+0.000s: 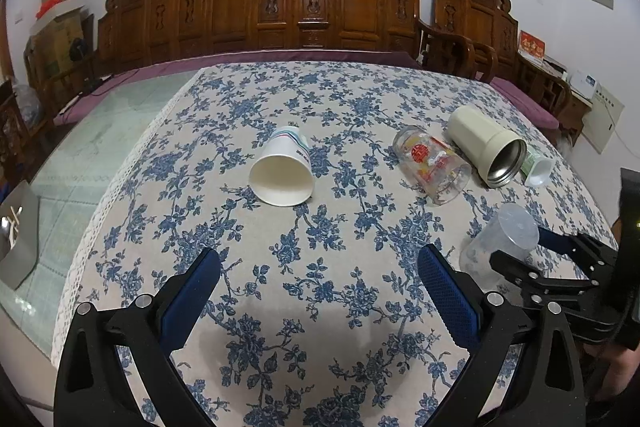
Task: Flip cup upside down
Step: 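Turn the clear cup with the right tool and stand it on the table, then open the right tool and pull it back from the cup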
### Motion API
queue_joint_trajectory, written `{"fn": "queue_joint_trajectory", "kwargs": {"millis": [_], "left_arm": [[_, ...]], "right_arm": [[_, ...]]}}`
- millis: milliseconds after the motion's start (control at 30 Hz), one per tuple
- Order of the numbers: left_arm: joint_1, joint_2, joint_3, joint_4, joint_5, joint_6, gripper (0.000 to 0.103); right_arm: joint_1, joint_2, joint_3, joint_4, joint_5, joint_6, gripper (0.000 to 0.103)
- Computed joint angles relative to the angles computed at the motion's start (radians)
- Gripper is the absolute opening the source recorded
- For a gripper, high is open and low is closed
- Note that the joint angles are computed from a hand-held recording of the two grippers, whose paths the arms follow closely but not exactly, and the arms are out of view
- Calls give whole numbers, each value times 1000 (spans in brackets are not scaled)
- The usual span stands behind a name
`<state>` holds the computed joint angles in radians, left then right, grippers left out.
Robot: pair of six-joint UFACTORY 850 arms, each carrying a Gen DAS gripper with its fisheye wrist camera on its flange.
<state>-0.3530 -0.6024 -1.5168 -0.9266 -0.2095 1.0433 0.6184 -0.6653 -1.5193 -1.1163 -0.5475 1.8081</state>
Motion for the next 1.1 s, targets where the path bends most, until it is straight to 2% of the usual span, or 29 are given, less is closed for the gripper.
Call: {"fn": "queue_joint_trajectory", "kwargs": {"millis": [167, 333, 500, 600, 667, 733, 833, 1100], "left_arm": [[-21, 28, 33, 13, 33, 9, 95], [-42, 62, 68, 84, 61, -49, 95], [-63, 98, 106, 303, 80, -283, 95], [-73, 116, 128, 488, 74, -472, 95], [-77, 127, 142, 549, 63, -543, 95], [-80, 141, 162, 535, 58, -539, 95], [-82, 166, 196, 400, 48, -415, 95], [-96, 248, 286, 235, 66, -257, 95]], "right_arm": [[24, 56, 60, -70, -6, 86, 97], [45, 120, 129, -124, -9, 176, 100], [60, 165, 172, -129, -41, 210, 100], [70, 192, 200, -146, -62, 238, 100], [74, 212, 222, -161, -61, 264, 100], [79, 230, 238, -155, -66, 275, 100], [87, 257, 266, -171, -68, 312, 100], [132, 314, 316, -179, -131, 345, 100]]}}
